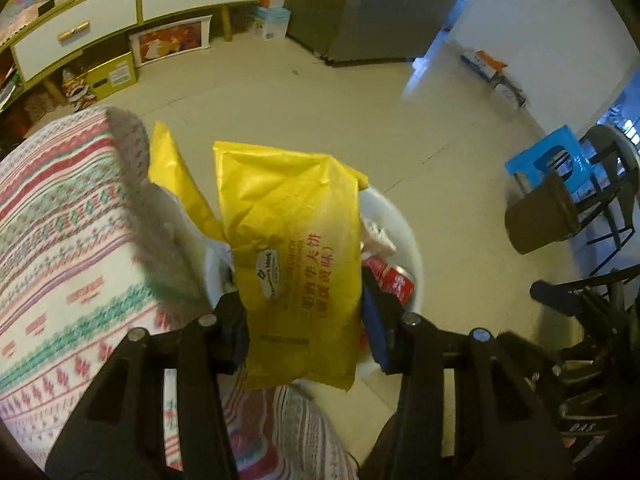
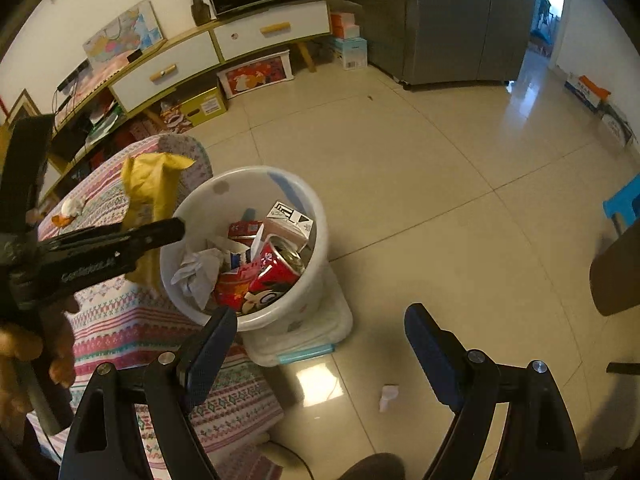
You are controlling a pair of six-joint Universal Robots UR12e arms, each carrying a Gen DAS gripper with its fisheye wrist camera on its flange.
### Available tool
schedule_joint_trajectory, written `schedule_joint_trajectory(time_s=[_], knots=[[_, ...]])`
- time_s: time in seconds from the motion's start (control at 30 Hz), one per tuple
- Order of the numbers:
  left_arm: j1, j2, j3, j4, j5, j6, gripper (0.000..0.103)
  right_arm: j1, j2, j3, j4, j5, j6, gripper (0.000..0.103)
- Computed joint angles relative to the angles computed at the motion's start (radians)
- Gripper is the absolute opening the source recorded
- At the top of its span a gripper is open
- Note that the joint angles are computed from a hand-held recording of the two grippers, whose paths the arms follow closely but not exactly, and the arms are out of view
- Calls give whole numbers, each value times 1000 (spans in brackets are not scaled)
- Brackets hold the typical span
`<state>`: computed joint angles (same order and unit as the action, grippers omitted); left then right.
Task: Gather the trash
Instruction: 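Carry the yellow snack bag over the wastebasket and open the left gripper, then move the right gripper to the table and grasp the white tissue ball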
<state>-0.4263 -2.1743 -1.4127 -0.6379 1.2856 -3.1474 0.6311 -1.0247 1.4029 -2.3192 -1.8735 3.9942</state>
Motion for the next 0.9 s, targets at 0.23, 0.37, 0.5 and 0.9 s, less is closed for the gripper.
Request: schedule_joint_trajectory(time_s=[0.23, 0.37, 0.5, 0.9], knots=[[6, 5, -13, 37, 38, -13, 76, 0, 10, -15, 23, 0, 0, 87], [19, 25, -40, 57, 33, 2, 76, 1, 17, -28, 34, -2, -1, 87], [35, 47, -65, 47, 27, 7, 76, 5, 28, -50, 49, -1, -4, 87], [101, 147, -193, 94, 102, 35, 77, 26, 82, -153, 78, -15, -39, 87]])
